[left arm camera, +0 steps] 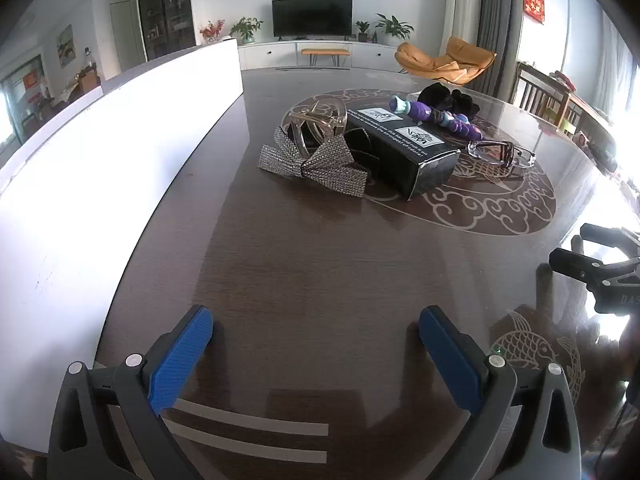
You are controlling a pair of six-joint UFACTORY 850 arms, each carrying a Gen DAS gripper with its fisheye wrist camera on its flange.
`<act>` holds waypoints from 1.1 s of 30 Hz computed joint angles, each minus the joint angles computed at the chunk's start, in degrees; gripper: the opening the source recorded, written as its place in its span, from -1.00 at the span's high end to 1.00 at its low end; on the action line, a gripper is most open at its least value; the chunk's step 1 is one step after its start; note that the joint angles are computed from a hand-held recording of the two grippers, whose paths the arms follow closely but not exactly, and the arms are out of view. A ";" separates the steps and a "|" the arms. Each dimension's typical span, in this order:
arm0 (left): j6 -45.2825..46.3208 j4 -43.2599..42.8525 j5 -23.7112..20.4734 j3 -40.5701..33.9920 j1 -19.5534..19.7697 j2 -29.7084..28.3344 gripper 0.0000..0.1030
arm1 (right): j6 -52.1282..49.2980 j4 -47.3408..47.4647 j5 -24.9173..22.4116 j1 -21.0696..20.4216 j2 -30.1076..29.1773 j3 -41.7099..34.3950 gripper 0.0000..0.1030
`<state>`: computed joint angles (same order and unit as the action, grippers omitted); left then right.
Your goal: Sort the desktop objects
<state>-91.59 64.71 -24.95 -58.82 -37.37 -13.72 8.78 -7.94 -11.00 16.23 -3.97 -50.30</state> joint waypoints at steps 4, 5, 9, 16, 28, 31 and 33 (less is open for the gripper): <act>0.68 -0.65 0.03 -0.18 0.05 -0.11 -1.00 | 0.07 -0.06 0.00 0.01 -0.03 -0.03 -1.00; 0.84 -0.83 0.01 -0.06 0.04 0.05 -1.00 | -0.06 0.04 -0.01 -0.03 0.05 0.04 -1.00; 0.79 -0.77 0.00 -0.02 0.04 0.11 -1.00 | 0.05 -0.04 0.00 -0.01 -0.02 -0.02 -1.00; 0.79 -0.73 0.01 0.02 0.05 0.15 -1.00 | 0.10 -0.09 -0.01 -0.01 -0.02 -0.03 -1.00; 1.63 -0.59 0.81 0.65 0.28 0.77 -1.00 | 0.39 -0.31 -0.03 0.02 -0.06 -0.09 -1.00; 1.29 -0.14 0.84 0.69 0.29 0.78 -1.00 | 0.40 -0.32 -0.03 0.02 -0.09 -0.11 -1.00; 1.15 0.08 0.89 0.75 0.31 0.80 -1.00 | 0.39 -0.32 -0.02 0.01 -0.10 -0.12 -1.00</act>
